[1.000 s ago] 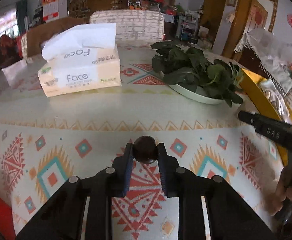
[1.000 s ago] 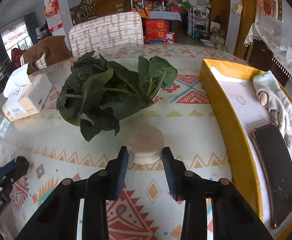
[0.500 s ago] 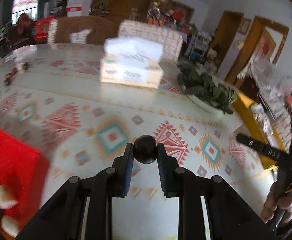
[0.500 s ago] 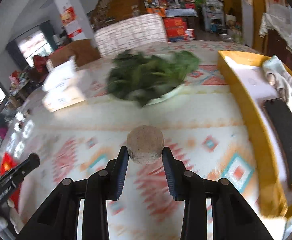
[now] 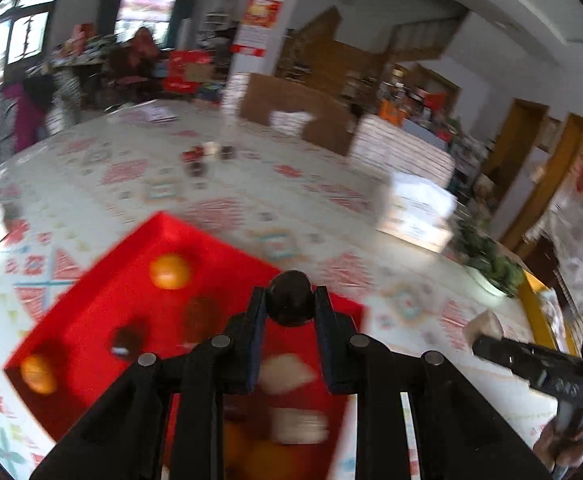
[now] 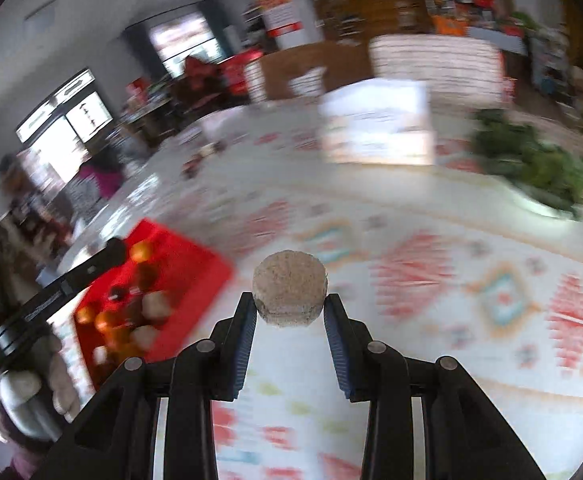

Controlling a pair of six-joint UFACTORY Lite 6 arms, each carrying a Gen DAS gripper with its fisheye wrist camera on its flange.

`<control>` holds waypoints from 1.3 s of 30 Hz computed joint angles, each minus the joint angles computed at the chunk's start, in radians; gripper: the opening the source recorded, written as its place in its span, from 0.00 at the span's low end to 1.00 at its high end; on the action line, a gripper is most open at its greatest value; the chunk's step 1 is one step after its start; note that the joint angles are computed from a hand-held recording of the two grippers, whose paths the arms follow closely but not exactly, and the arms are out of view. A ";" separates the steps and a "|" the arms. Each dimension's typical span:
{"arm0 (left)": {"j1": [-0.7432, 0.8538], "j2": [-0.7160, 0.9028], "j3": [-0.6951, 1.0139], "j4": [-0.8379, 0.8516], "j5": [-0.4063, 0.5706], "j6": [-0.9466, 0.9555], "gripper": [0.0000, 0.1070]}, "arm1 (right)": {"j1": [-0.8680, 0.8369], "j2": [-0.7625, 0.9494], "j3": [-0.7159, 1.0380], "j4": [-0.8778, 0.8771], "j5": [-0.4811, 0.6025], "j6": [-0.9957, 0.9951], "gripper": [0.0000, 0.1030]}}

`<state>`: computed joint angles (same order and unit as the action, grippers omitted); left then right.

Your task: Organize fruits

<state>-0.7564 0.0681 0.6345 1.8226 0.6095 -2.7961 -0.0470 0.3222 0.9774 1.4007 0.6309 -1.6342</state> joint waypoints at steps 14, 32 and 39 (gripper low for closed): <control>0.243 0.044 -0.119 0.380 -0.096 -0.324 0.21 | 0.459 0.269 0.241 0.081 -0.248 0.093 0.37; -0.092 -0.067 -0.139 -0.280 0.284 0.073 0.61 | 0.481 0.058 0.025 0.539 -0.318 -0.394 0.60; -0.598 0.102 0.046 -0.701 0.948 0.114 0.96 | 0.431 -0.168 -0.270 0.715 -0.265 -0.629 0.64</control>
